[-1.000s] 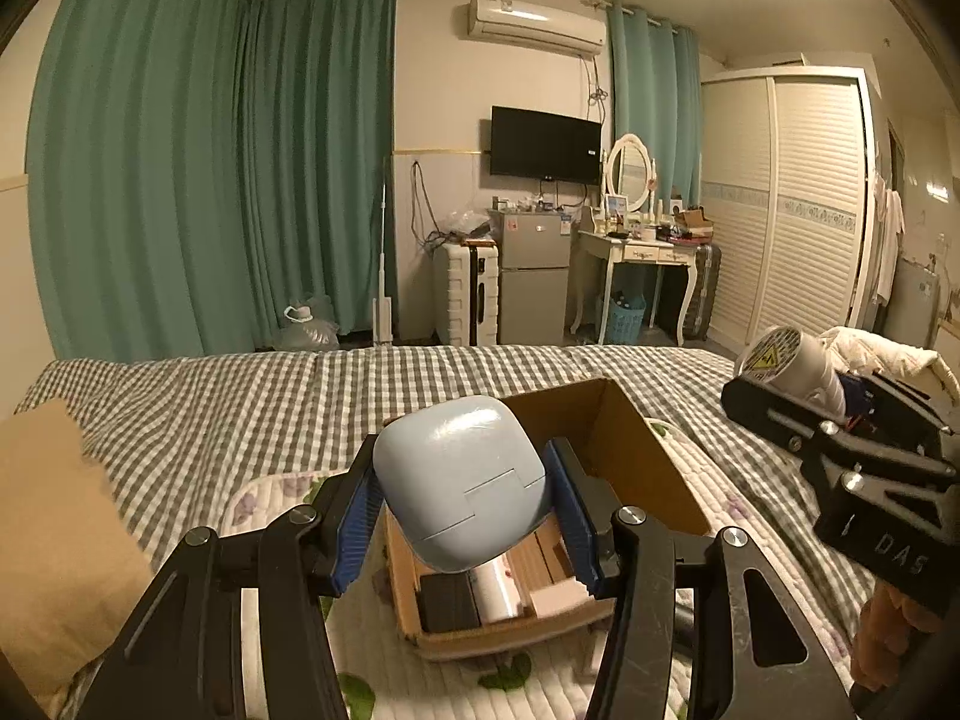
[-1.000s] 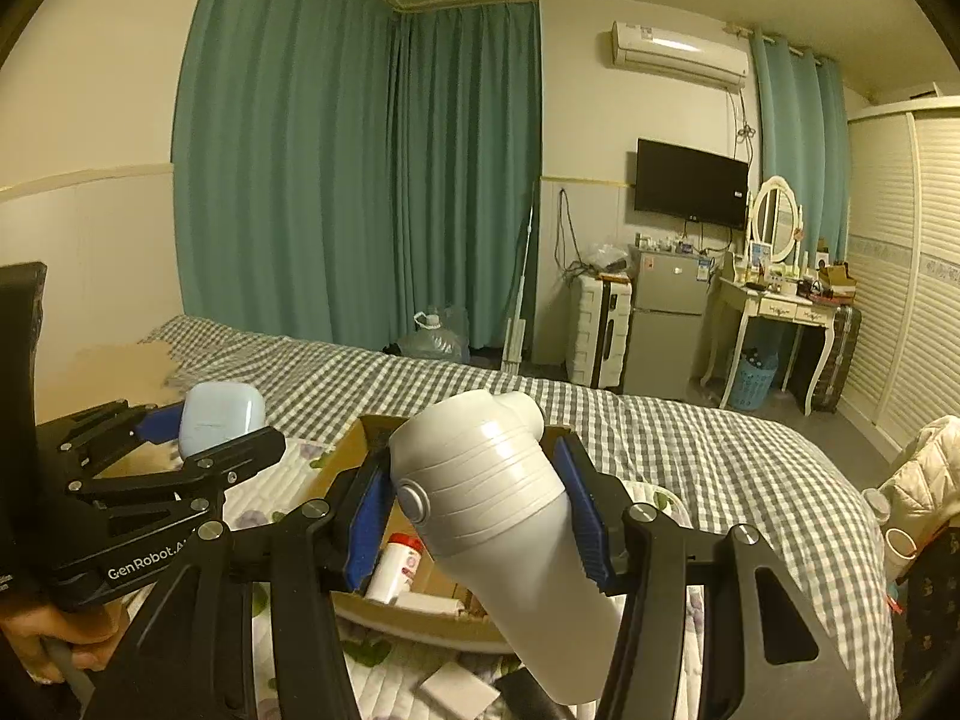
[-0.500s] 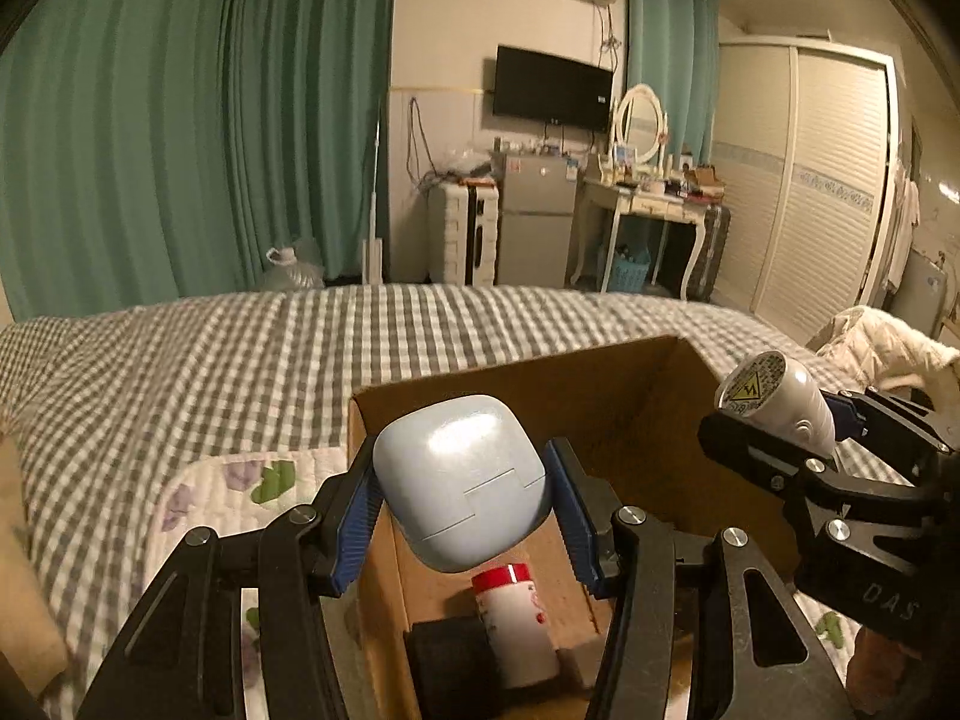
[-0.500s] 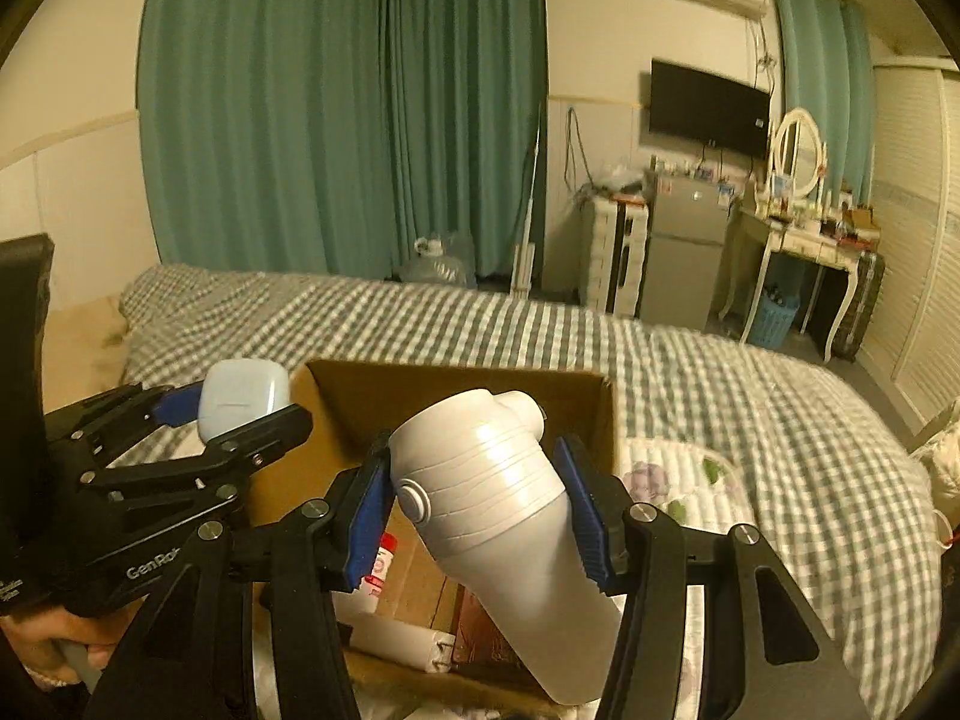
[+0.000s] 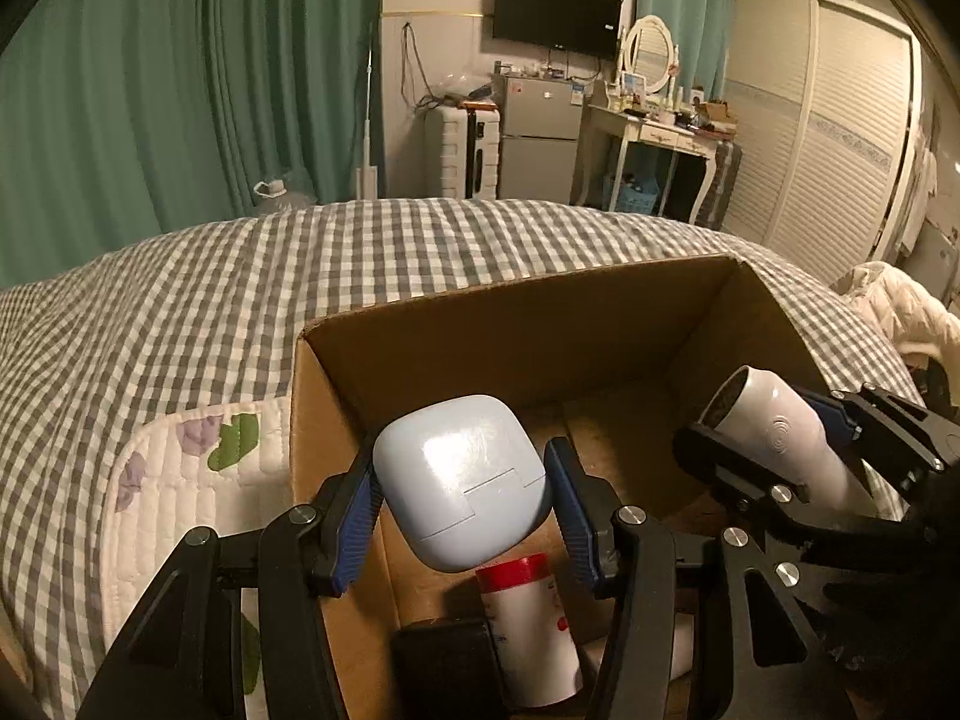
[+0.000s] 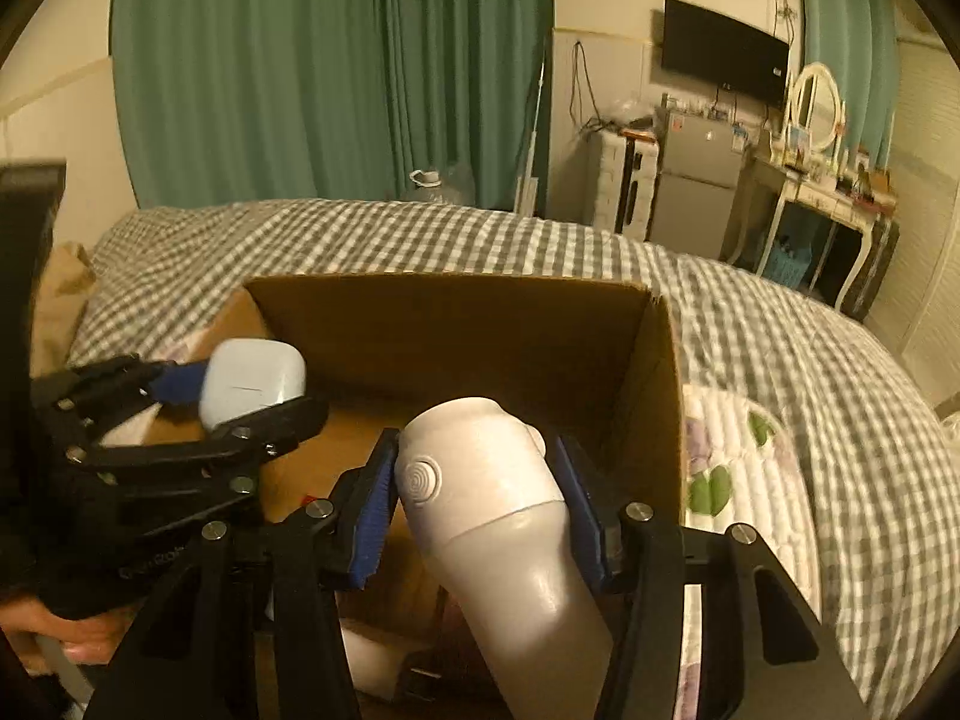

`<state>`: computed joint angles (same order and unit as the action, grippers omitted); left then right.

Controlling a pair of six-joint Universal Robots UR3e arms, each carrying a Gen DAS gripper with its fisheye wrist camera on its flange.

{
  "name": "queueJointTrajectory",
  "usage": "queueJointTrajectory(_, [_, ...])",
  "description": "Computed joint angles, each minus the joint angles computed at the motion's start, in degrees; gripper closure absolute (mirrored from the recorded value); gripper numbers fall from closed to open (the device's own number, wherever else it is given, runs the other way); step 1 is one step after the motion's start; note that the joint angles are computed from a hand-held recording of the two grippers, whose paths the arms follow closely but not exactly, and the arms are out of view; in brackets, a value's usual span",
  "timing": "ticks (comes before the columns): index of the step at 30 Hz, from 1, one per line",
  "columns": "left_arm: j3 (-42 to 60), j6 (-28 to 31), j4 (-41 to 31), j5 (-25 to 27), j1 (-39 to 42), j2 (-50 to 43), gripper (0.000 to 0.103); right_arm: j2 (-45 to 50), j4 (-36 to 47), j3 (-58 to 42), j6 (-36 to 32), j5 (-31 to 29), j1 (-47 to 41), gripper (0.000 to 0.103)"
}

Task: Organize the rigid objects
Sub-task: 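Lower the earbud case and hair dryer into the box and open both tools, then withdraw both tools from the box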

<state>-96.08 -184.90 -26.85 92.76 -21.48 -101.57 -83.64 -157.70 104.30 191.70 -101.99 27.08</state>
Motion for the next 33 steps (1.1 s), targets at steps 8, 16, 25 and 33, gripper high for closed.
queueJointTrajectory(8, [0.71, -0.26, -0.97, 1.09, -0.64, -0.1, 0.046, -0.65, 1.51, -0.34, 0.2, -0.7, 0.38, 0.053])
queueJointTrajectory(16, [0.24, -2.92, -2.37, 4.41, -1.83, 4.32, 0.025, -7.05, 0.2, 1.76, 1.13, -2.36, 1.55, 0.035])
queueJointTrajectory(25, [-0.61, -4.7, -6.18, 10.21, -3.63, 12.98, 0.016, -14.02, 1.36, 1.29, 2.86, -9.96, 6.93, 0.015])
queueJointTrajectory(33, [-2.92, -7.17, -8.33, 10.53, -4.46, 21.64, 0.011, -20.81, 6.33, 0.47, 4.82, -17.23, 11.87, 0.004])
